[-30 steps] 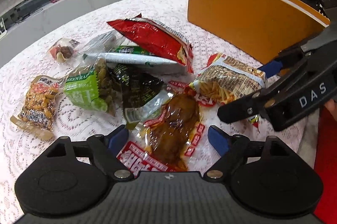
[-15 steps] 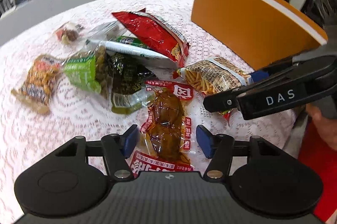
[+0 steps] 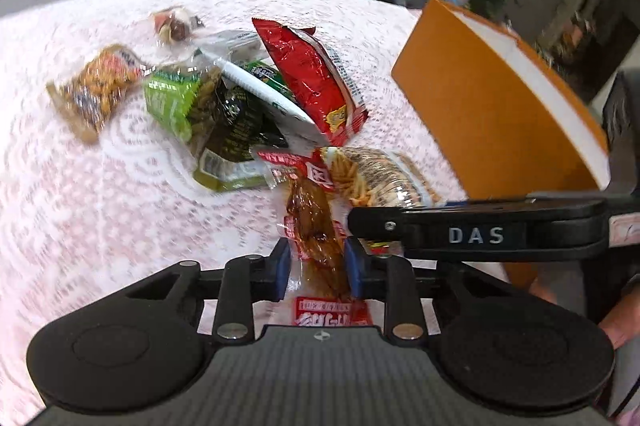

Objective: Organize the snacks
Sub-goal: 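Lower the left tool onto the red braised-meat pack while the right tool reaches the peanut-stick bag, then close both tools on their packs and lift them over the orange box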

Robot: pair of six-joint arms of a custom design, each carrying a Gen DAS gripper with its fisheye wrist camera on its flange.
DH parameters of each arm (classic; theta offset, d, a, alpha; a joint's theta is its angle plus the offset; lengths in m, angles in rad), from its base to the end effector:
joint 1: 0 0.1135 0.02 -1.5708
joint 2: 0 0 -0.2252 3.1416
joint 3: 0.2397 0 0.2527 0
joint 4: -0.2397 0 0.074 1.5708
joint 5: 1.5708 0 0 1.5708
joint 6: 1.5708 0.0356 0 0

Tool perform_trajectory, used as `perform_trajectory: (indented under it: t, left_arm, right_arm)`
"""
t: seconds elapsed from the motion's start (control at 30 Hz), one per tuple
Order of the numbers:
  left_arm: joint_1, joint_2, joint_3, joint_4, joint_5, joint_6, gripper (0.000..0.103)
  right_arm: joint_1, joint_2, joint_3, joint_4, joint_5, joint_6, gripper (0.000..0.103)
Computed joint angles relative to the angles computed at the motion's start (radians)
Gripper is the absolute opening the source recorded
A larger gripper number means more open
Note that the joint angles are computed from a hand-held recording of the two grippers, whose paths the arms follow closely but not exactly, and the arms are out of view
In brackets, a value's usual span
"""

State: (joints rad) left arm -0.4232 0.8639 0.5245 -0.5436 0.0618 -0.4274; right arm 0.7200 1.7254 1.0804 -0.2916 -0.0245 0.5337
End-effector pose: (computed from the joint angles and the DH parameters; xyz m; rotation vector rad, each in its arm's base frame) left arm 0.1766 -0.0820 0.1750 0.0225 2.5042 -0.4405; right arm 0.2639 0.2327 0.1481 -0.2515 2.5803 0.5248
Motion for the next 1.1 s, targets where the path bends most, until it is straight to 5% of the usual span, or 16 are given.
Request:
perform_trajectory:
  t: [0.3,0.57,0.77,1.1]
  left_arm:
    - [-0.088,0.017,-0.055,0.096,-0.082,-0.251,0.037]
    - [-0.226,0.045,-0.037,0.098,-0.269,-0.281,0.036]
    - [-0.425,0.061,0.036,-0.022,-0.525,-0.273,0.015]
    - [-0.57,-0.095,0.122,-0.258,-0.752,-0.419,0.013]
  right_arm:
    - [-0.029,-0.021,-0.037,0.037,-0.068,0.04,0.053]
    - [-0.042,-0.037,-0.06,0.054,-0.09,0.073,0.05]
    - [-0.037,-0.102,-0.108,0.084,-0.082,0.05,0.048]
    - [-0.059,-0.311,-0.254,0.165,-0.118,0.042,0.045]
